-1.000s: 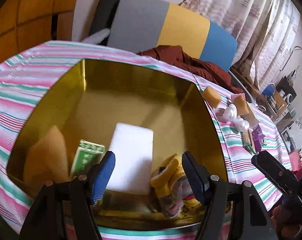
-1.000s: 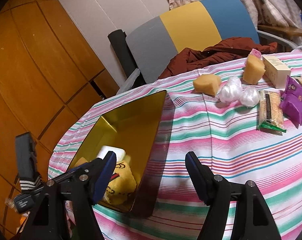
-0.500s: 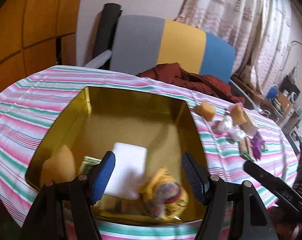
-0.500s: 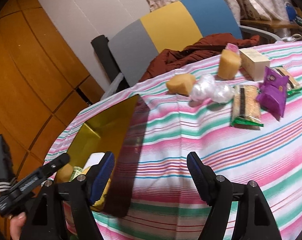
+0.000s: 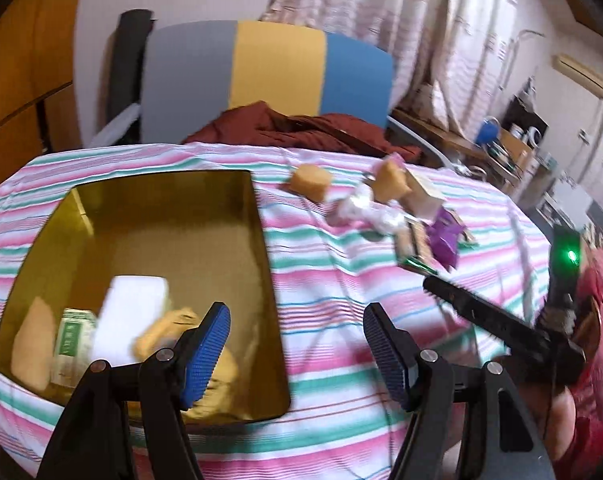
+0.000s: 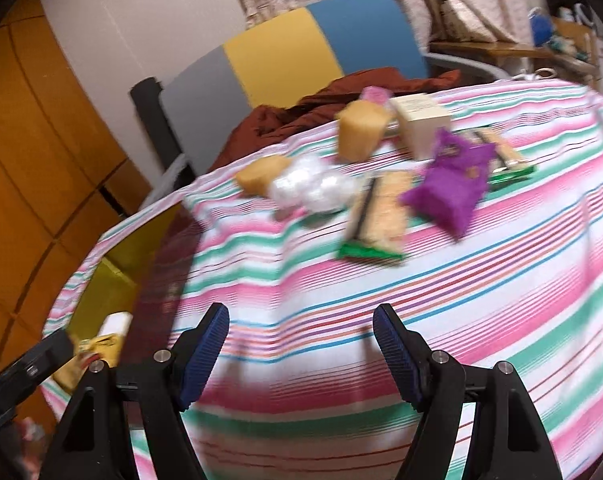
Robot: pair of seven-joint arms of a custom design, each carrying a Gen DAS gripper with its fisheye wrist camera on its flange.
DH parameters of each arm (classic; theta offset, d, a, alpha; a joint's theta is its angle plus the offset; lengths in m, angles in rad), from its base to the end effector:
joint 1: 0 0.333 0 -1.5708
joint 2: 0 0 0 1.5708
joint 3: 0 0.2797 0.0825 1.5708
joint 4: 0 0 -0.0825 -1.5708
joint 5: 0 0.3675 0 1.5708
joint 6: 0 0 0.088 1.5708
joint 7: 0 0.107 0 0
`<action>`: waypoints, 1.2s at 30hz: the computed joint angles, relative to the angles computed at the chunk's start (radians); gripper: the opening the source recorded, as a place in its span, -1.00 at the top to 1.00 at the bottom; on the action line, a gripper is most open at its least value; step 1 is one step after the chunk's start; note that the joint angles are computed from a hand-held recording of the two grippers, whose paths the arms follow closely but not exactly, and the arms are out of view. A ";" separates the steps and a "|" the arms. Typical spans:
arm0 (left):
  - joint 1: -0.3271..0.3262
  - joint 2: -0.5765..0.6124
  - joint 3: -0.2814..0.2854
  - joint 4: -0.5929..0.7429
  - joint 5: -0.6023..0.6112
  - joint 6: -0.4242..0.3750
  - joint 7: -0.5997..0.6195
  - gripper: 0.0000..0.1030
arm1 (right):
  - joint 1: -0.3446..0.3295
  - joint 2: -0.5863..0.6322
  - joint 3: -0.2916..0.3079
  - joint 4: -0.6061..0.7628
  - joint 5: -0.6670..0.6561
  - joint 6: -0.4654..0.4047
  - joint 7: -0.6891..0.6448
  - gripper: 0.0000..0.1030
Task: Organize objects
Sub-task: 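Withdraw both tools from the tin toward the snack packets, then grasp a purple snack packet with the right tool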
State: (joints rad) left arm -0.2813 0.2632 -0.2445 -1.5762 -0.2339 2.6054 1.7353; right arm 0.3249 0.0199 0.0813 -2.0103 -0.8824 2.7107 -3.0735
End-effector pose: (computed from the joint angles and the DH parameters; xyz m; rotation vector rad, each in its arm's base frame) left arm 0.5866 -0.3126 0.5512 -1.3735 2.3243 -1.1006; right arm 0.5259 0.2556 0.4828 -1.1455 2.0307 -0.5602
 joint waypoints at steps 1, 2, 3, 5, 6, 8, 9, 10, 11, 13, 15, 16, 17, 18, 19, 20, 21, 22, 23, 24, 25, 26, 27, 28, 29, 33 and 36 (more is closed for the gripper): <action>-0.003 0.001 -0.005 0.002 -0.003 -0.006 0.006 -0.36 | -0.006 -0.017 -0.006 -0.017 -0.014 -0.010 0.008 -0.46; -0.004 0.003 -0.010 0.006 -0.008 -0.014 0.015 -0.36 | -0.015 -0.034 -0.011 -0.032 -0.031 -0.025 0.010 -0.46; -0.008 0.007 -0.012 0.013 -0.007 -0.022 0.018 -0.36 | -0.024 -0.043 -0.013 -0.038 -0.037 -0.040 0.002 -0.46; -0.016 0.012 -0.017 0.021 -0.005 -0.033 0.026 -0.36 | -0.048 -0.063 -0.019 -0.046 -0.058 -0.065 -0.024 -0.46; -0.019 0.013 -0.019 0.022 -0.006 -0.037 0.031 -0.36 | -0.062 -0.069 -0.024 -0.047 -0.066 -0.065 -0.049 -0.46; -0.026 0.015 -0.021 0.027 -0.006 -0.048 0.035 -0.37 | -0.086 -0.063 -0.031 -0.031 -0.061 -0.073 -0.118 -0.46; -0.031 0.018 -0.023 0.031 -0.005 -0.056 0.035 -0.36 | -0.098 -0.050 -0.039 -0.015 -0.042 -0.072 -0.181 -0.44; -0.033 0.019 -0.024 0.033 -0.006 -0.060 0.037 -0.37 | -0.106 -0.041 -0.042 -0.007 -0.029 -0.066 -0.221 -0.41; -0.037 0.018 -0.023 0.032 -0.003 -0.062 0.036 -0.37 | -0.114 -0.028 -0.048 0.003 -0.002 -0.055 -0.273 -0.37; -0.045 0.018 -0.021 0.033 0.010 -0.068 0.035 -0.36 | -0.125 0.005 -0.057 0.035 0.072 -0.068 -0.389 -0.20; -0.051 0.019 -0.020 0.035 0.019 -0.073 0.033 -0.37 | -0.130 0.035 -0.063 0.059 0.114 -0.071 -0.457 -0.18; -0.053 0.021 -0.019 0.038 0.022 -0.079 0.031 -0.36 | -0.132 0.045 -0.067 0.063 0.129 -0.056 -0.482 -0.18; -0.056 0.024 -0.018 0.042 0.028 -0.084 0.027 -0.36 | -0.133 0.054 -0.070 0.063 0.145 -0.036 -0.507 -0.18; -0.058 0.027 -0.017 0.046 0.033 -0.088 0.022 -0.36 | -0.136 0.065 -0.071 0.067 0.180 -0.020 -0.552 -0.18; -0.060 0.033 -0.017 0.054 0.035 -0.091 0.021 -0.36 | -0.139 0.076 -0.071 0.070 0.223 -0.007 -0.599 -0.18; -0.063 0.039 -0.017 0.061 0.039 -0.095 0.018 -0.37 | -0.139 0.082 -0.072 0.071 0.251 0.004 -0.628 -0.20; -0.064 0.044 -0.017 0.068 0.042 -0.100 0.018 -0.37 | -0.136 0.085 -0.075 0.071 0.257 0.009 -0.634 -0.20; -0.069 0.054 -0.016 0.081 0.051 -0.106 0.014 -0.37 | -0.134 0.085 -0.079 0.067 0.263 0.018 -0.638 -0.20; -0.073 0.064 -0.016 0.095 0.055 -0.114 0.012 -0.36 | -0.134 0.083 -0.082 0.061 0.271 0.030 -0.642 -0.19; -0.076 0.079 -0.019 0.114 0.057 -0.123 0.015 -0.37 | -0.133 0.083 -0.084 0.058 0.277 0.036 -0.644 -0.18; -0.082 0.092 -0.019 0.133 0.062 -0.131 0.013 -0.36 | -0.132 0.083 -0.086 0.056 0.286 0.040 -0.649 -0.18; -0.087 0.104 -0.019 0.149 0.068 -0.137 0.012 -0.36 | -0.132 0.082 -0.086 0.054 0.295 0.042 -0.655 -0.17; -0.092 0.115 -0.019 0.165 0.072 -0.143 0.012 -0.36 | -0.133 0.083 -0.083 0.052 0.322 0.033 -0.676 -0.07; -0.099 0.132 -0.019 0.189 0.079 -0.151 0.011 -0.36 | -0.134 0.088 -0.080 0.056 0.350 0.023 -0.697 0.07; -0.106 0.151 -0.019 0.215 0.086 -0.160 0.010 -0.37 | -0.134 0.088 -0.080 0.049 0.367 0.022 -0.703 0.08; -0.136 0.221 -0.012 0.317 0.115 -0.198 -0.003 -0.37 | -0.129 0.063 -0.096 0.011 0.314 0.062 -0.623 0.15; -0.175 0.307 0.001 0.441 0.153 -0.243 -0.025 -0.37 | -0.126 0.037 -0.103 -0.021 0.232 0.065 -0.506 0.17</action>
